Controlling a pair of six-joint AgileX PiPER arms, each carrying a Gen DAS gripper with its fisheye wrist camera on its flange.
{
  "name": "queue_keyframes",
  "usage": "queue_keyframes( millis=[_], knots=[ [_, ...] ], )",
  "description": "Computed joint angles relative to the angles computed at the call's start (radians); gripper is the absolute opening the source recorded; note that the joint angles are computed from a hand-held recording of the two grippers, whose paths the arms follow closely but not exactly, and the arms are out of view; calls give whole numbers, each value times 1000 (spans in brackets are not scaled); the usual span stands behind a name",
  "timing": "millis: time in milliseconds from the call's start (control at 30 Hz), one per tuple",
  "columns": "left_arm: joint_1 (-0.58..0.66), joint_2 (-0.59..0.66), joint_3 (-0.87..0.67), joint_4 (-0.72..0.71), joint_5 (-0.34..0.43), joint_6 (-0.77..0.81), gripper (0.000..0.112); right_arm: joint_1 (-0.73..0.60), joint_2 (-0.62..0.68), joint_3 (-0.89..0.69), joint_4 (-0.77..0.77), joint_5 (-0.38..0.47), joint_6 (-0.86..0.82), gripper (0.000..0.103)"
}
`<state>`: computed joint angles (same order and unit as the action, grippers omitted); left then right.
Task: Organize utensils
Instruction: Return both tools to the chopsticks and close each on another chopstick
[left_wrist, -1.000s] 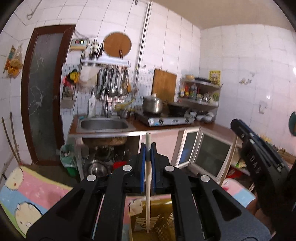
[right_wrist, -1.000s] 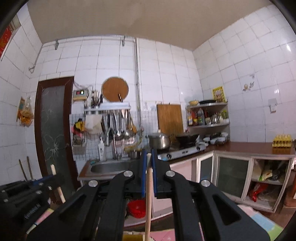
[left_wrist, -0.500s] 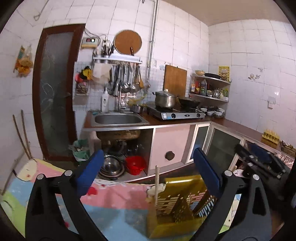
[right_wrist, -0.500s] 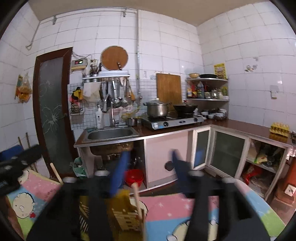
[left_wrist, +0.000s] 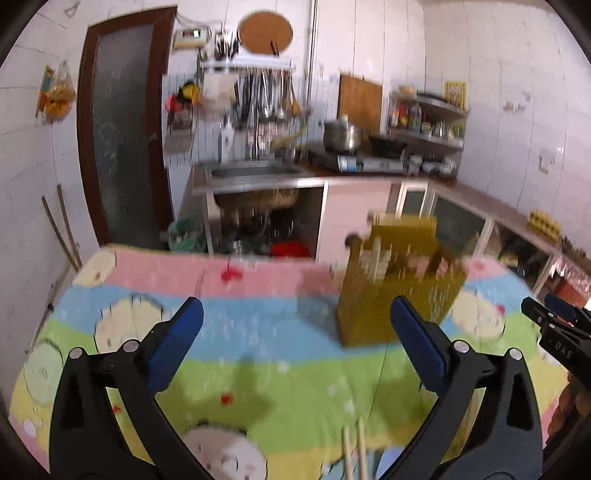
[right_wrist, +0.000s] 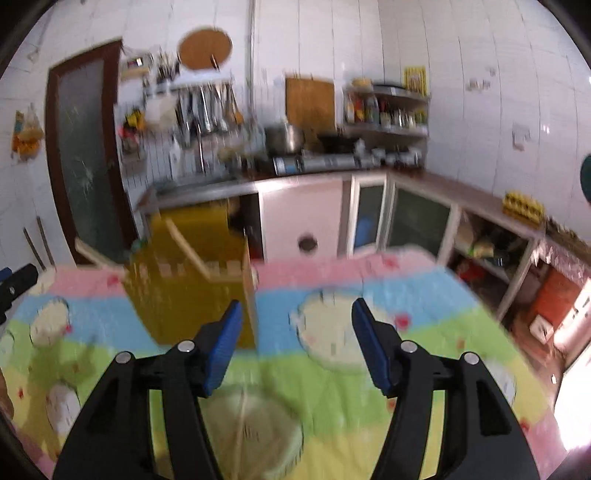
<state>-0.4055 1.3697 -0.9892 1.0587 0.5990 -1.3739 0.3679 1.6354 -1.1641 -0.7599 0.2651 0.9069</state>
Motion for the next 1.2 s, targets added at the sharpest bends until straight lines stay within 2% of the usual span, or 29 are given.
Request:
queue_keyframes(
  millis=[167,300,400,500,567,767,833,933,1033,1100,1200],
  knots=[
    [-25,35,106,-38,-24,-24,98,20,59,113,-131,6,186,61],
    [-29,94,150,-58,-58,-42,98,15,114,99,-42,29,129,60],
    [-26,131,166,-58,-83,-64,98,27,139,101,-55,41,148,60],
    [-26,161,174,-67,-103,-55,98,34,167,83,-3,53,105,59],
    [-35,174,178,-55,-102,-69,98,40,177,77,38,60,72,52],
    [-40,217,161,-124,-105,16,98,63,178,91,-54,70,164,52],
    [-40,232,150,-144,-96,34,95,60,172,102,-58,58,172,52],
    [-17,244,148,-219,-128,102,91,54,171,104,-44,50,161,52],
    [-24,245,150,-213,-129,95,86,67,171,101,-57,70,175,52],
    [-32,251,140,-220,-123,105,77,72,178,86,-32,88,147,50],
    [-42,261,114,-261,-115,162,63,79,187,50,85,118,27,38]
  ],
)
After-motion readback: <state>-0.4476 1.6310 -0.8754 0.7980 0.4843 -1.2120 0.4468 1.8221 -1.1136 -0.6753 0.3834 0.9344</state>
